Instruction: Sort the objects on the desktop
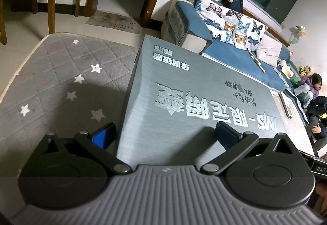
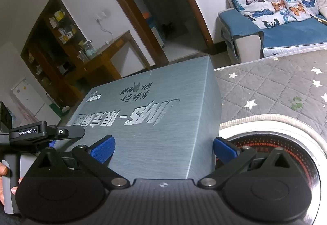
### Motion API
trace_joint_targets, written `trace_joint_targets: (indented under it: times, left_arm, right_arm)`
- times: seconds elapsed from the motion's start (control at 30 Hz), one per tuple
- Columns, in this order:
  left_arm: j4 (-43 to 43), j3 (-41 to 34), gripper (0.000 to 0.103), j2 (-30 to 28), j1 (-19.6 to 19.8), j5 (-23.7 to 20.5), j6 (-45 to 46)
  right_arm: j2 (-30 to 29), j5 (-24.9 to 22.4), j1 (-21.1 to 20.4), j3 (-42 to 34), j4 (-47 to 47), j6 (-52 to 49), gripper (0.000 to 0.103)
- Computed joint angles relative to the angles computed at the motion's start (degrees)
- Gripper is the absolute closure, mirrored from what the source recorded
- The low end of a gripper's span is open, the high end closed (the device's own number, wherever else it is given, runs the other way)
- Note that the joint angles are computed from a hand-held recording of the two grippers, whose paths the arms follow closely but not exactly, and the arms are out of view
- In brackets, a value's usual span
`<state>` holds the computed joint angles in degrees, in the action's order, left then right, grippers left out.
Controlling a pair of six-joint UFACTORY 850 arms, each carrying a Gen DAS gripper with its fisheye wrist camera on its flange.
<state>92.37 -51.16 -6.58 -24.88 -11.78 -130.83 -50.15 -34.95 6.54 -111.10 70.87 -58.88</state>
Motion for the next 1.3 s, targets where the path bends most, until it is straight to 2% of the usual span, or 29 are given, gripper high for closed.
trace_joint_targets:
  times: [0.67, 1.0, 1.3]
  left_arm:
    - [-13.1, 8.1, 0.0, 11.3, -9.1, -8.1, 8.1]
    - [-15.7, 12.8, 0.0, 15.8, -13.3, -11.5, 6.0]
    - [-16.7, 16.3, 0.0, 18.9, -16.8, -15.4, 4.0]
  right_arm:
    - [14.8, 0.9, -0.5, 20.0, 7.8, -10.5, 0.0]
    - [21.0, 0.4, -0.6, 29.3, 12.0, -15.3, 0.0]
    - [23.2, -0.6, -0.4, 33.7, 13.7, -17.5, 0.0]
